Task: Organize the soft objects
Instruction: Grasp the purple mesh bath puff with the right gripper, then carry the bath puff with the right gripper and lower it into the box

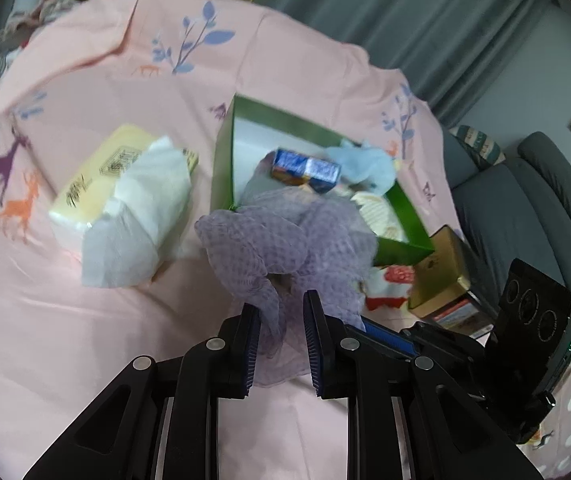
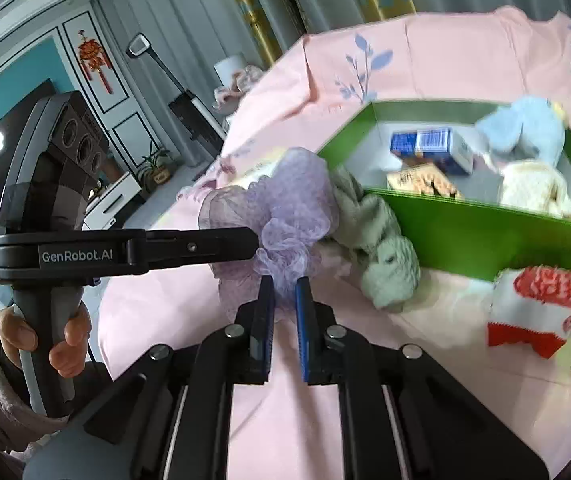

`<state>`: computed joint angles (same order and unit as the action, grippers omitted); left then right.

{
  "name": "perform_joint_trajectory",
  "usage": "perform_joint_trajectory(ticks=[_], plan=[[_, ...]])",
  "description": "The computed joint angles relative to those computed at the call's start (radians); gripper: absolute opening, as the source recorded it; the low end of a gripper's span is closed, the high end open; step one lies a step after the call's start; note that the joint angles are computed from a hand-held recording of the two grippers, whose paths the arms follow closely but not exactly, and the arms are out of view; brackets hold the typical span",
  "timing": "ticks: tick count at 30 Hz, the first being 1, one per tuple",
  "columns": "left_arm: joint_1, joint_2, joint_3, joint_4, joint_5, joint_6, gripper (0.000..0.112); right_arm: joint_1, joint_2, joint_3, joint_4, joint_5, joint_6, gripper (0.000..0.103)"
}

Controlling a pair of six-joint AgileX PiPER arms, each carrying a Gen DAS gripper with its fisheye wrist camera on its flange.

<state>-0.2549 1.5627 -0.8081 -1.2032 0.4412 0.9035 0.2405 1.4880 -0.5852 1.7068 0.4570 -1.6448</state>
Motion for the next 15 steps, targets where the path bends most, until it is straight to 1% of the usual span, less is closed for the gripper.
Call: perform_joint_trajectory(ticks=[5,9,10,15], plan=[[-0.018,-0.078,-0.023,0.122,0.005,-0.107,0.021,0.013,-0.089,0.001,-0.026,-0.029,0.038,0.009],[-0.056,-0.099,-0.074,0.222,-0.002,-0.203,0.021,0.009,-0.14,-0.017,-0.073,-0.049,0.095,0.01],[-0.065,-0.096,-0.089,0.24,0.0,-0.22,0.021,0.008,-0.154,-0.021,-0.085,-0.057,0.108,0.01],[-0.117,-0.061,-0.198,0.355,0.007,-0.325,0.021,-0.04,-0.189,-0.036,-0.123,-0.041,0.147,0.01]])
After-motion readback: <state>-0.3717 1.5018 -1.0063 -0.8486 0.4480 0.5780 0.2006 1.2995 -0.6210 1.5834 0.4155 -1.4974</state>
